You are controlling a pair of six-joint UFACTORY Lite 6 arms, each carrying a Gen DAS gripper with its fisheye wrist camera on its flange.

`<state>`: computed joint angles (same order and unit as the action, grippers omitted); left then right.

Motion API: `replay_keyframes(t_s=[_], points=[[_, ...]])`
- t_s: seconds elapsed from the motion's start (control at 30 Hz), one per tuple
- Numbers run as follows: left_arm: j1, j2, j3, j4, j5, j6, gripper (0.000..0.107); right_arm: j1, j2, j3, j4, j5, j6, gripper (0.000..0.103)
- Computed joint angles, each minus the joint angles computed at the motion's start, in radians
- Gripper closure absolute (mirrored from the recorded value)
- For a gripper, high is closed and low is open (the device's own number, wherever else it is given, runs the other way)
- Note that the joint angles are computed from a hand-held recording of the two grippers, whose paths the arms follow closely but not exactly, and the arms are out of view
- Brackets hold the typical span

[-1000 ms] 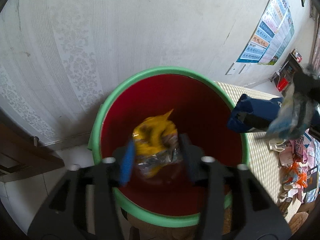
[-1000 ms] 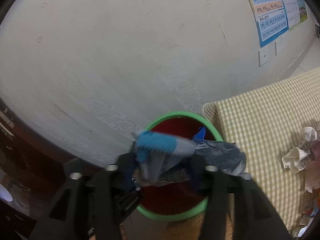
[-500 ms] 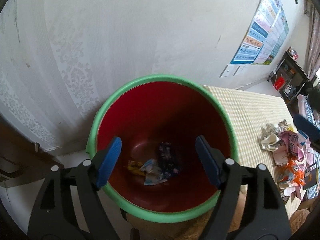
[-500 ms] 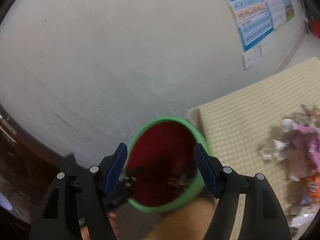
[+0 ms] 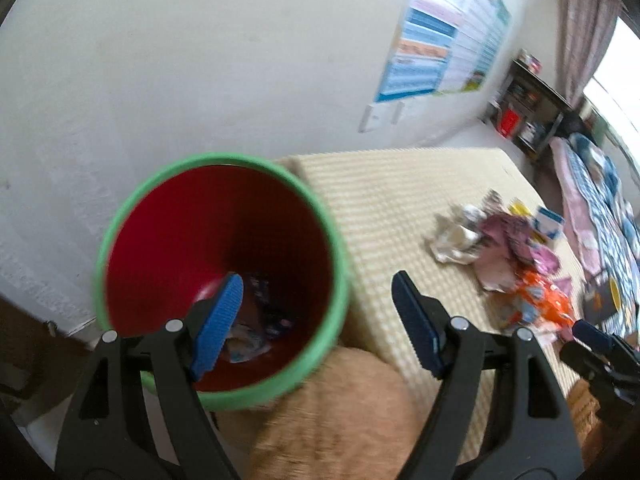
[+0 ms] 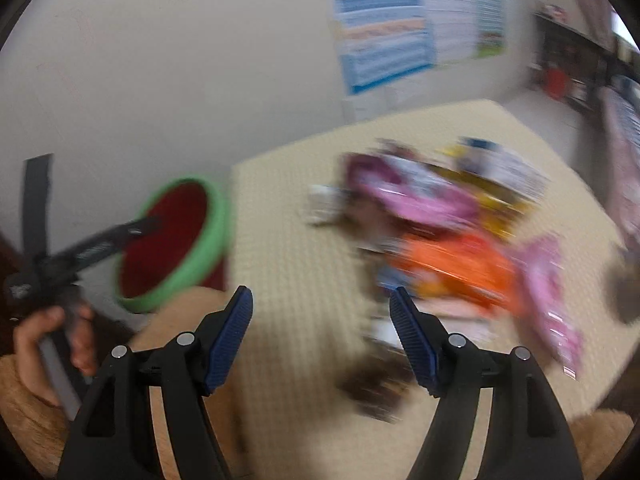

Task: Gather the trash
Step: 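Grasp the orange wrapper with the left tool while the right tool grasps the pink wrapper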

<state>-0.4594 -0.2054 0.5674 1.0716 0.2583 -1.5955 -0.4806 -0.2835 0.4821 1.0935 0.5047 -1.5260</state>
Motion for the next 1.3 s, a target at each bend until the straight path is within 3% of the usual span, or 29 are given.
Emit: replay_keyframes(t_s=[0.1, 0.23, 0.37, 0.5, 0.53, 0.6, 0.7, 0.87, 1.17, 1.3], points=[[-0.104, 0.059, 0.058, 0.005, 0.039, -0.030, 0.033, -0.147, 0.061, 0.062, 0.040, -0.025, -0.082, 0.033], [-0.215, 0.147, 0.146, -0.024, 0.075, -0.014, 0.033, -0.217, 0.284, 0.259, -0.007, -0.164, -0.002, 0.031], [-0.314, 0.232, 0.238, -0.051, 0.097, 0.017, 0.033, -0.282, 0.521, 0.442, -0.074, -0.168, 0.081, 0.031], [-0.345, 0.349, 0.361, -0.193, 0.018, 0.160, 0.029, -0.310, 0.658, 0.546, -0.223, -0.107, 0.256, 0.032], [-0.343, 0.374, 0.382, -0.240, -0.002, 0.205, 0.029, -0.307, 0.672, 0.555, -0.248, -0.107, 0.287, 0.035], [-0.344, 0.453, 0.458, -0.377, -0.022, 0.340, 0.029, -0.309, 0.714, 0.588, -0.296, -0.088, 0.342, 0.061], [-0.378, 0.565, 0.588, -0.472, -0.017, 0.469, 0.028, -0.339, 0.716, 0.602, -0.256, -0.019, 0.298, 0.083], [-0.433, 0.731, 0.788, -0.528, 0.050, 0.683, 0.018, -0.394, 0.705, 0.598, -0.188, 0.070, 0.225, 0.083], [-0.412, 0.997, 1.124, -0.763, 0.183, 1.015, 0.018, -0.432, 0.706, 0.612, -0.214, 0.141, 0.233, 0.083], [-0.387, 1.105, 1.262, -0.954, 0.257, 1.212, 0.018, -0.407, 0.723, 0.625, -0.210, 0.134, 0.253, 0.082]])
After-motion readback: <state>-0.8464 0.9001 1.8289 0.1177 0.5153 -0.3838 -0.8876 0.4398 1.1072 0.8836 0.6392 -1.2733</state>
